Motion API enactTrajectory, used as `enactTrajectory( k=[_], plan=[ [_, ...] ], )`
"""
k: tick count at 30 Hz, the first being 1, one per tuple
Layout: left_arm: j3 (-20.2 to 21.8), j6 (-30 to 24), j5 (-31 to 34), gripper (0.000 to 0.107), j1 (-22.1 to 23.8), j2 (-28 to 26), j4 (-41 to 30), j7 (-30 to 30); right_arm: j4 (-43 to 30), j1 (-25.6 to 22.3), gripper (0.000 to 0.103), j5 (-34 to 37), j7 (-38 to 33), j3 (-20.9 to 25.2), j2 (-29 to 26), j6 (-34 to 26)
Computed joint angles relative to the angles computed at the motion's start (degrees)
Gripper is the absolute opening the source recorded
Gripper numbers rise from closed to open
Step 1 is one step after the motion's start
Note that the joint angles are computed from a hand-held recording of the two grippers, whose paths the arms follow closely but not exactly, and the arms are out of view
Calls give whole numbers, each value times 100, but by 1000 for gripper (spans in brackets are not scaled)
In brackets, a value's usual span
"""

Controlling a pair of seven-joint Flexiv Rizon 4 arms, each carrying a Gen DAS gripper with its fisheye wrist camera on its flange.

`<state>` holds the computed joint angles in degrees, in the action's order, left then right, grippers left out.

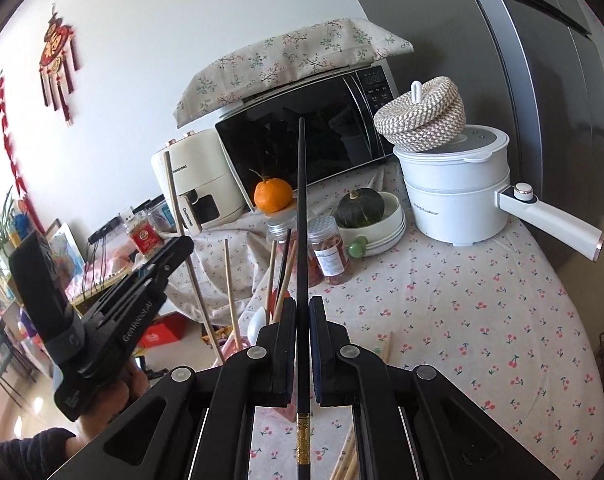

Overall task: Organize utensils
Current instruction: 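Release the wooden chopstick into the holder from the left gripper while right gripper carries, then lower the black chopstick into the pink holder and open the right gripper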

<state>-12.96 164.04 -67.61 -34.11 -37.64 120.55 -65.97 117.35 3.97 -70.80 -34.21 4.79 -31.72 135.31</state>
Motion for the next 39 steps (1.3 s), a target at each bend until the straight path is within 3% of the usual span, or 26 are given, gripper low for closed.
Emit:
enactTrajectory(
  k=[6,14,18,24,31,35,39],
  plan=[
    [-115,-655,-113,11,105,177,272,-82,272,294,7,1114,-839,220,56,-7],
    [4,-1576,-260,12,-58,991,1124,-898,454,653,7,2359,-1388,514,68,72],
    [32,-2073,-647,28,-196,1440,1516,-1015,569,1235,7,3607,-2003,507,164,-96],
    [22,-2316,-1259,29,-432,1767,1939,-856,469,2214,7,5547,-2820,459,12,34],
    [76,-2898,-1015,29,-437,2110,2402,-1166,-115,3550,7,7808,-3999,98,-547,844],
    [162,-3064,-713,29,-409,2222,2526,-1394,-413,4045,7,8543,-4858,-45,-856,1251],
    [234,-3113,-533,30,-403,2265,2591,-1543,-631,4181,7,8953,-5269,4,-1037,1356]
  ],
)
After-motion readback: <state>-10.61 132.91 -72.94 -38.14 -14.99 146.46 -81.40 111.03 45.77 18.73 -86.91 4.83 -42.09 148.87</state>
